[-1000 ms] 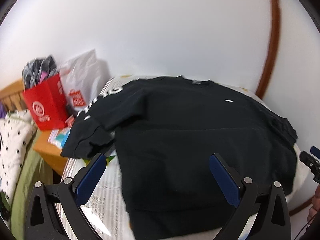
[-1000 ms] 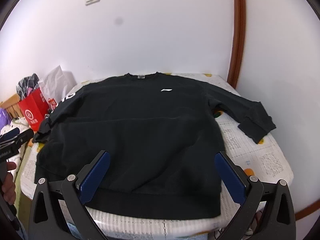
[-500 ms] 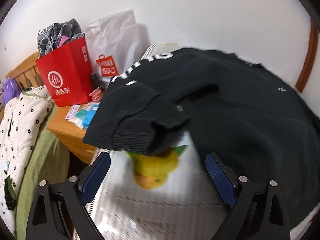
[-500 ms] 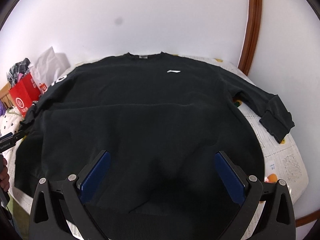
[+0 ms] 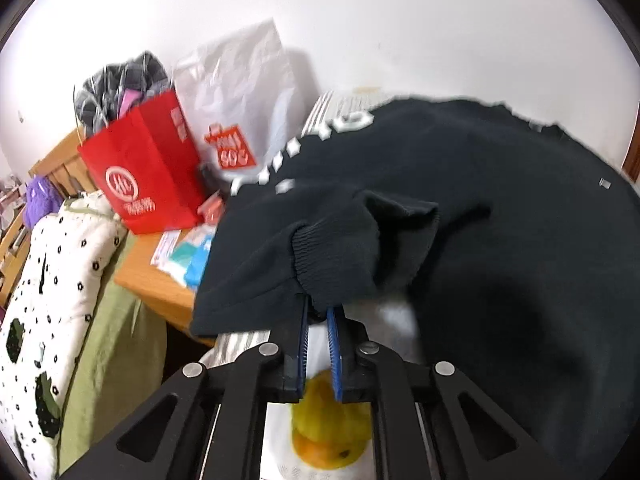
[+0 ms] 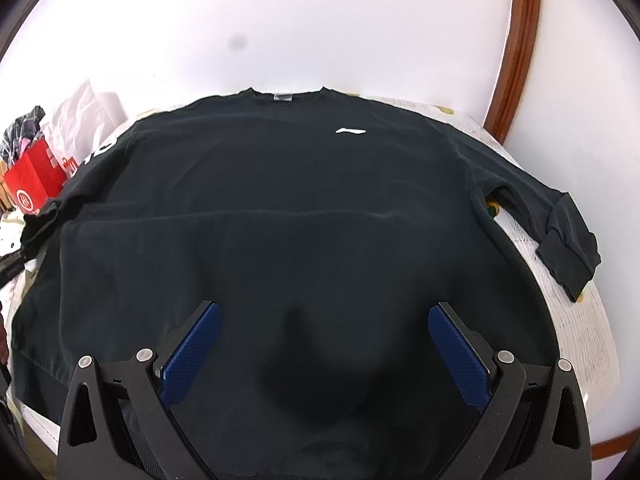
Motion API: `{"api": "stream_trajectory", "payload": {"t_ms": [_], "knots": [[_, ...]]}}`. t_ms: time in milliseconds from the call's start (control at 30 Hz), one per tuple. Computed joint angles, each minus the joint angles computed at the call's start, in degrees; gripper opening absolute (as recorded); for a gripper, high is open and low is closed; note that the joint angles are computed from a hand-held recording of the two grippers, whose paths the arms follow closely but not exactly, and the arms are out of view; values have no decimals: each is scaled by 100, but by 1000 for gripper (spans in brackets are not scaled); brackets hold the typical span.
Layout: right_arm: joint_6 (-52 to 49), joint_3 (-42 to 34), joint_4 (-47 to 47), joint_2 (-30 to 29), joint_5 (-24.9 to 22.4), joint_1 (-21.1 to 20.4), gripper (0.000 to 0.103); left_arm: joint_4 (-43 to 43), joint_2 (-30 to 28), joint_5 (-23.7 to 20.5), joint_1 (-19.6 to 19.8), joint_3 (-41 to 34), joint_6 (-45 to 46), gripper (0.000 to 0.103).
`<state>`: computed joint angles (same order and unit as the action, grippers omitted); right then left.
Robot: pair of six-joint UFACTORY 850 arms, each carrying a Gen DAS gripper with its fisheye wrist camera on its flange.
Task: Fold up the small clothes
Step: 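Grasp the cuff of the lettered sleeve with the left tool, then carry the sleeve across the sweatshirt body with the left tool and release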
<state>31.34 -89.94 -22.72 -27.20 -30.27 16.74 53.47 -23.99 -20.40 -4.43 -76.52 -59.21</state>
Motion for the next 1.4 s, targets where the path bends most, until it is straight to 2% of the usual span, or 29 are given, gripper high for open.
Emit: {"api": "stream_trajectory", "payload": {"t_ms": [67, 233, 400, 667, 733, 767, 867, 967, 1067, 1167, 1400], "knots": [[-95, -10, 113, 8, 50, -53, 102, 94, 23, 8, -71, -127, -65, 8], [-235, 106, 295, 120, 207, -212, 102, -656, -68, 141, -271, -636, 626, 8], [-325, 316, 469, 316, 432, -442, 102, -1935, -348, 213, -537, -1311, 1825, 7], [-319, 775, 544, 632, 669, -878, 102, -2406, -1196, -113, -1315, -2699, 2679, 7], [-330, 882, 548, 700, 698, -964, 102, -2782, -1471, -201, -1490, -3086, 3092, 6], [-334, 948, 555, 738, 714, -1030, 102, -3007, -1607, -239, -1556, -3280, 3330, 1], [-311, 1082, 561, 811, 720, -1170, 102, -3823, -1974, -354, -1743, -3795, 4160, 1], [-267, 1156, 531, 827, 691, -1273, 102, -3775, -2287, -487, -1971, -4171, 4292, 1], [-261, 1159, 532, 807, 650, -1316, 102, -3997, -2471, -604, -2096, -4366, 4580, 1], [-380, 1126, 602, 782, 657, -1306, 102, -4010, -2418, -595, -2104, -4243, 4572, 1], [-779, 713, 919, 546, 621, -1033, 102, -3946, -2012, -459, -1807, -3606, 4156, 2]]}}
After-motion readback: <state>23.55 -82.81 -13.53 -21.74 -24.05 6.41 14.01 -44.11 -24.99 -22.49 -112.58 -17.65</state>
